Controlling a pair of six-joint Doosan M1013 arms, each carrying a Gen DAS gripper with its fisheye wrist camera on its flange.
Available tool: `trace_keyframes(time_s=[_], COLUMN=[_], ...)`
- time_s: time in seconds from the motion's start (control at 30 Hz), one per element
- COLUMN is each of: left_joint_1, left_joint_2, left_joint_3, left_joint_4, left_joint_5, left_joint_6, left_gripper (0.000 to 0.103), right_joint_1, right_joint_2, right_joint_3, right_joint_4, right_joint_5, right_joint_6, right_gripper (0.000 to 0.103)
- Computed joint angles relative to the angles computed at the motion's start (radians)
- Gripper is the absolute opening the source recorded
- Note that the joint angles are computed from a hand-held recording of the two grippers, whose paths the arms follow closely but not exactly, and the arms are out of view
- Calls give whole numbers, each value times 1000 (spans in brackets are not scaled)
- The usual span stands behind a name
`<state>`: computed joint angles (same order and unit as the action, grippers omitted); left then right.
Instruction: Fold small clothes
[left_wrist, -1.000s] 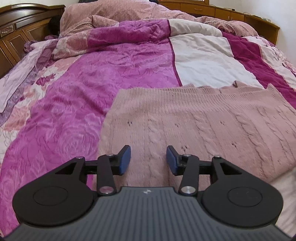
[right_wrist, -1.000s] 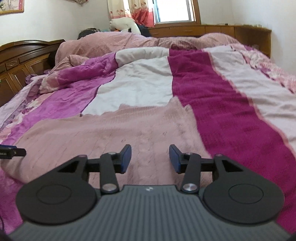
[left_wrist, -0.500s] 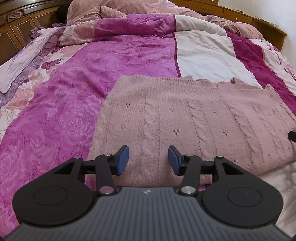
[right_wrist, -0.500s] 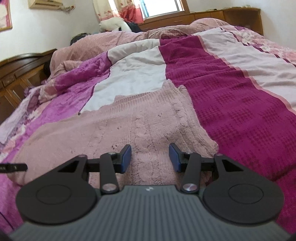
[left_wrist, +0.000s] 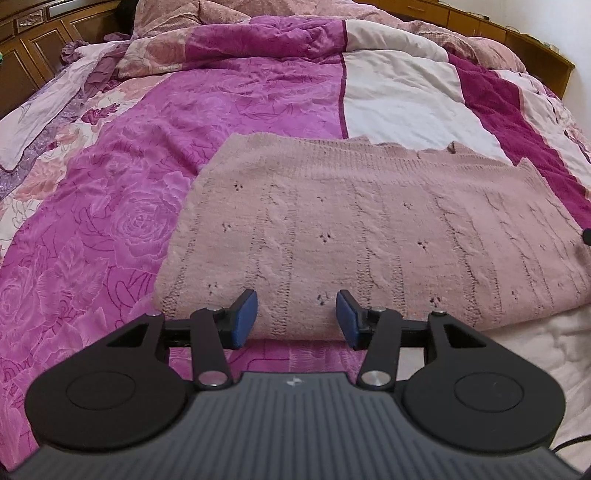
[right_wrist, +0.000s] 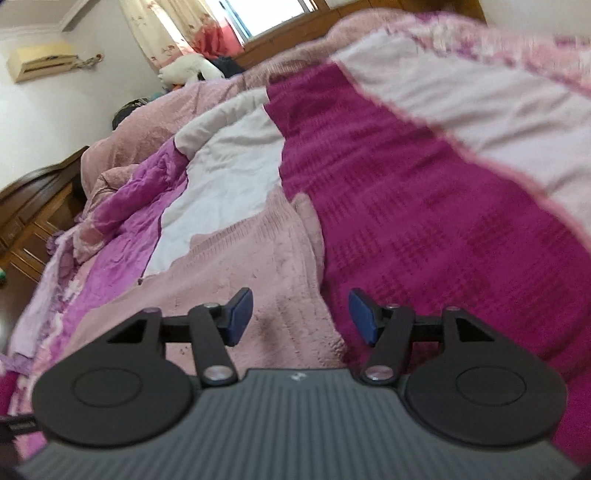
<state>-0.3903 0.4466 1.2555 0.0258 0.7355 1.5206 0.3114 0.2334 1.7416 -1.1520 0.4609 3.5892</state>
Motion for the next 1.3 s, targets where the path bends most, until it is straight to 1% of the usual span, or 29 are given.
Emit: trace_keyframes(time_s=[0.07,0.23,0.3,0.37,0.43,0.47,0.53,0.6,0.63,0.7,0.8,0.87,0.97,1.1,1.17,1.23,1.3], left_joint_1=[-3,-6,-5,-4,-6,-6,-5,-4,-4,-3,-2,-3,-3,-2,-1,0,0], left_joint_2=[1,6,8,10,11,11,10,10,10,11,12,12,11,12,12,12,11], left_joint_3=[-2,-9,-11,-12,-14,-14,-13,-13,-14,-15,-17,-16,-15,-18,-17,-16,-15], left_joint_4=[7,28,24,22,27,27,25,27,29,33,32,34,38,30,27,25,23], left_joint_5=[2,16,23,26,28,28,27,26,27,27,32,33,35,38,38,37,38], left_joint_6=[2,-24,-30,-31,-33,-32,-30,-32,-33,-40,-45,-47,-46,-45,-44,-43,-43], left_gripper=[55,55,55,55,55,55,55,55,55,55,55,55,55,55,55,55,55], right_joint_1=[-15,-16,-22,-37,-33,-32,-32,-34,-34,-31,-26,-28,-32,-31,-30,-30,-26], right_joint_2=[6,20,17,14,20,23,22,19,18,17,23,25,25,24,26,27,26], right_joint_3=[7,14,20,34,32,34,45,57,59,55,39,37,41,38,36,36,40], right_joint_4=[8,-83,-107,-195,-231,-268,-368,-475,-504,-517,-416,-384,-409,-386,-396,-422,-492], right_joint_5=[-54,-79,-117,-194,-186,-180,-174,-174,-176,-174,-163,-167,-177,-172,-166,-162,-149], right_joint_6=[13,62,86,186,223,268,408,555,586,576,448,419,458,441,458,492,550], right_gripper=[60,60,60,59,52,49,40,36,34,33,33,33,34,35,35,35,32])
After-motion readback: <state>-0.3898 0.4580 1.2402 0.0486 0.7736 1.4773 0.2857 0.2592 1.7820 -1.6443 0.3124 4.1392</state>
